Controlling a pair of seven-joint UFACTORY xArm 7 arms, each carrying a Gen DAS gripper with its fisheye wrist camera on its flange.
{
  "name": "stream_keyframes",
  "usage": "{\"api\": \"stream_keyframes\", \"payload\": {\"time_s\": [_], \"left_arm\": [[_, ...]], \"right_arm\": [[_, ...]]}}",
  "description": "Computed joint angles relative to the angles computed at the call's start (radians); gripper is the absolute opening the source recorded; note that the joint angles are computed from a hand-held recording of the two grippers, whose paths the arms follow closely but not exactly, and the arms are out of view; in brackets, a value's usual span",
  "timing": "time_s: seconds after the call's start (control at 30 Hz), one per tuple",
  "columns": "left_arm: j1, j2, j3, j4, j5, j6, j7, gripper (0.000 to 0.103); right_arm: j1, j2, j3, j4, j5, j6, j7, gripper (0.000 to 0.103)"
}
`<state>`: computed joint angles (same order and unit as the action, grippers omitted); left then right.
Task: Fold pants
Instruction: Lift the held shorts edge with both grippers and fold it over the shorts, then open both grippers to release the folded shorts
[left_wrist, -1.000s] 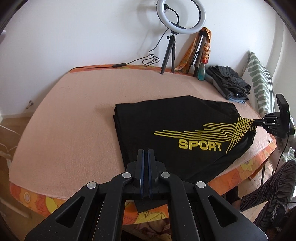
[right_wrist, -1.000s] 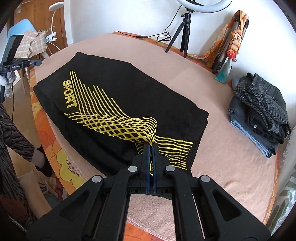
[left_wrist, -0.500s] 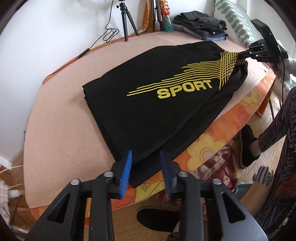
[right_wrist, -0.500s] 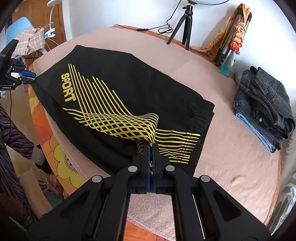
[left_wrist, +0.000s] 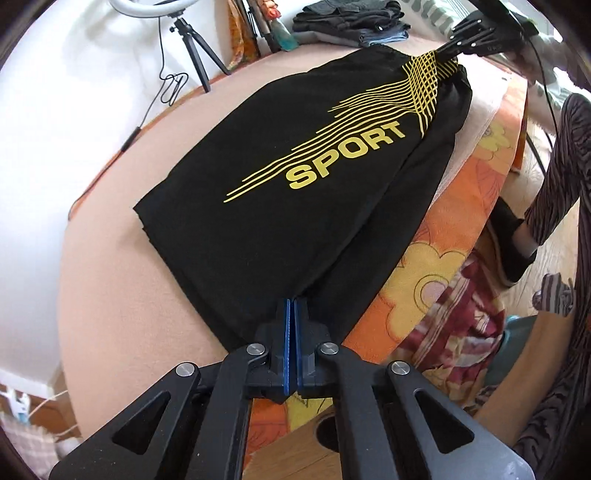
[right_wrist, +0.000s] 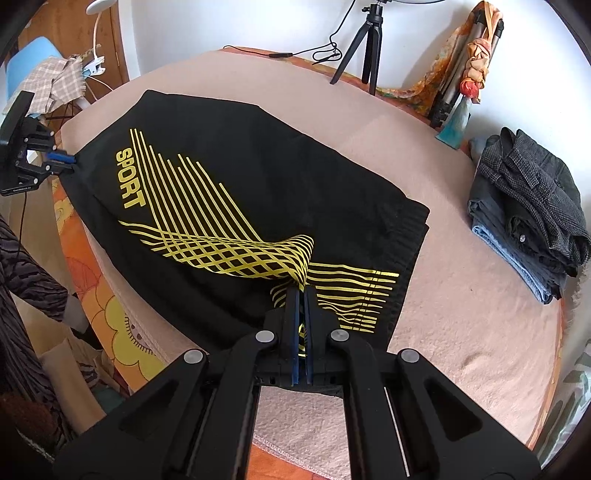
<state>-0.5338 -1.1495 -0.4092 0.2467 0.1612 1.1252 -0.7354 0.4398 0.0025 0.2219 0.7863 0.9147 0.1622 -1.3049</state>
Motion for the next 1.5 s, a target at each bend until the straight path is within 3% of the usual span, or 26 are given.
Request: {"api": "stream_keyframes", "payload": {"time_s": [0.13,0.23,0.33,0.43,0.67,0.93,1.03,1.2,1.27,1.3,1.5], "left_arm": [[0.007,-0.064,-0.027,0.002,0.017,0.011,-0.044,0.0],[0.002,-0.124,-0.039,0.022,0.014,0.074,-0.064,0.0],[-0.007,-0.141,-0.046,0.037,0.003,0.112,-0.059,0.0],[-0.024,-0.138,-0.044,0.037,-0.017,0.122,-0.048,0.0],[-0.038,-0.135,-0.028,0.002,-0.064,0.088,-0.066,0.0],[-0.062,-0.176,-0.027,-0.009,-0.097,0.122,-0.115,0.002],[-0.06,-0.229,-0.03,-0.005,-0.106,0.167,-0.148,0.012],[-0.057,-0.406,-0.052,-0.007,-0.115,0.237,-0.222,0.023],[-0.036,-0.47,-0.048,-0.018,-0.12,0.244,-0.25,0.034],[-0.02,-0.492,-0.05,-0.021,-0.121,0.24,-0.262,0.038],[0.098,-0.471,-0.022,-0.034,-0.087,0.092,-0.266,0.038]], "right_arm": [[0.001,-0.002,0.003,-0.004,-0.013,-0.02,0.013,0.003],[0.008,-0.026,-0.002,-0.013,0.021,-0.012,-0.027,0.003],[0.039,-0.051,-0.025,-0.015,0.155,-0.019,-0.13,0.003],[0.052,-0.073,-0.027,-0.038,0.198,-0.027,-0.187,0.003],[0.064,-0.055,-0.036,-0.094,0.089,-0.02,-0.106,0.003],[0.031,-0.036,-0.035,-0.108,0.013,0.043,-0.022,0.003],[0.016,-0.061,-0.043,-0.114,-0.012,0.085,0.012,0.003],[0.022,-0.156,-0.091,-0.12,0.08,0.205,-0.031,0.013],[0.037,-0.187,-0.108,-0.111,0.135,0.244,-0.067,0.04],[0.043,-0.196,-0.116,-0.1,0.163,0.269,-0.084,0.045],[0.051,-0.132,-0.087,0.041,0.21,0.306,-0.067,0.048]]}}
